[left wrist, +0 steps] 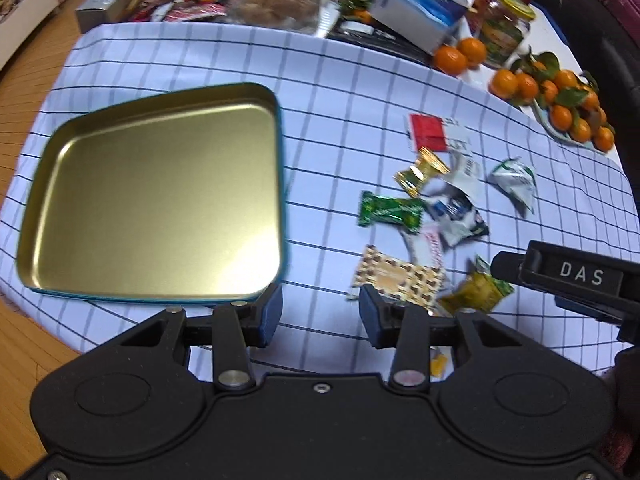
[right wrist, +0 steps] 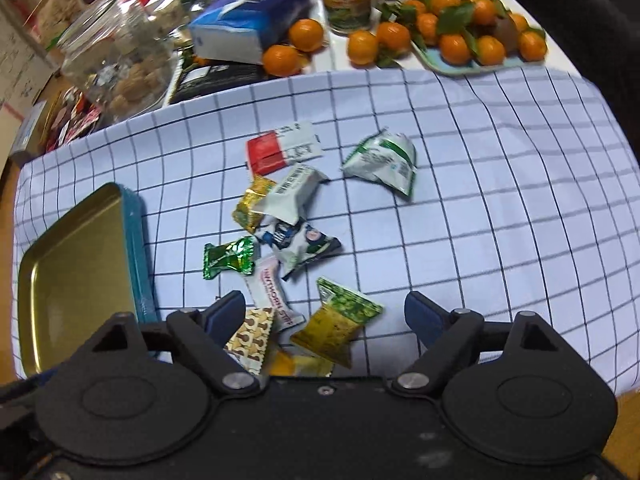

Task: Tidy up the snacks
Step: 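Lower the right gripper onto the green-and-yellow pea snack packet and grasp it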

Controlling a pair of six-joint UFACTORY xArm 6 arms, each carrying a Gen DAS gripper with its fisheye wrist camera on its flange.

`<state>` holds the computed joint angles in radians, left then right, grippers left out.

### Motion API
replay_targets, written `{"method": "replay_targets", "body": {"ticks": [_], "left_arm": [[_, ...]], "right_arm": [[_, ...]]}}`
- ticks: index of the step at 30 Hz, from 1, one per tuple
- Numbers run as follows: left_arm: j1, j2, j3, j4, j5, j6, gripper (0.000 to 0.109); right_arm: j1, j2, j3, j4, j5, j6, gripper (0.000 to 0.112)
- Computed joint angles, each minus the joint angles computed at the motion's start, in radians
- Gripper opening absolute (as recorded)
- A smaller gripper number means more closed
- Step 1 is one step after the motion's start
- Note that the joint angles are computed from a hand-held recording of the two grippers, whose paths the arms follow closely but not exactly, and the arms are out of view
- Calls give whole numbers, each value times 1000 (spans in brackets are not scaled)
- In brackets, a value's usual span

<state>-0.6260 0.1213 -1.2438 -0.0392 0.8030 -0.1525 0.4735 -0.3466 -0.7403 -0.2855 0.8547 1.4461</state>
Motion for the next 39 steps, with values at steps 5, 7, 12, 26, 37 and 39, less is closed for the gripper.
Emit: {"method": "replay_targets", "body": {"ticks": [5,7,12,26,37,39], "left_arm": [[-33,30,-35,-31,39,2,48],[-46,33,-42,-51,36,27,47],[-84,26,-25,11,-37,43,47],[-65,179,-167,40,-10,42,47],[-10,250,-301,-44,-7,82,47],[-7,249,-297,-26,-15,89,47]], "right_arm": [[-15,-53,67,12,19,12,80],[-23,-77,95,11,25,18,76],[-41,-119,128,-16,39,51,72],[-62,-85,53,-109,35,33,70],[-49,55,34,47,-77,-33,70],[-44,79,29,78,-78,-46,70]]}}
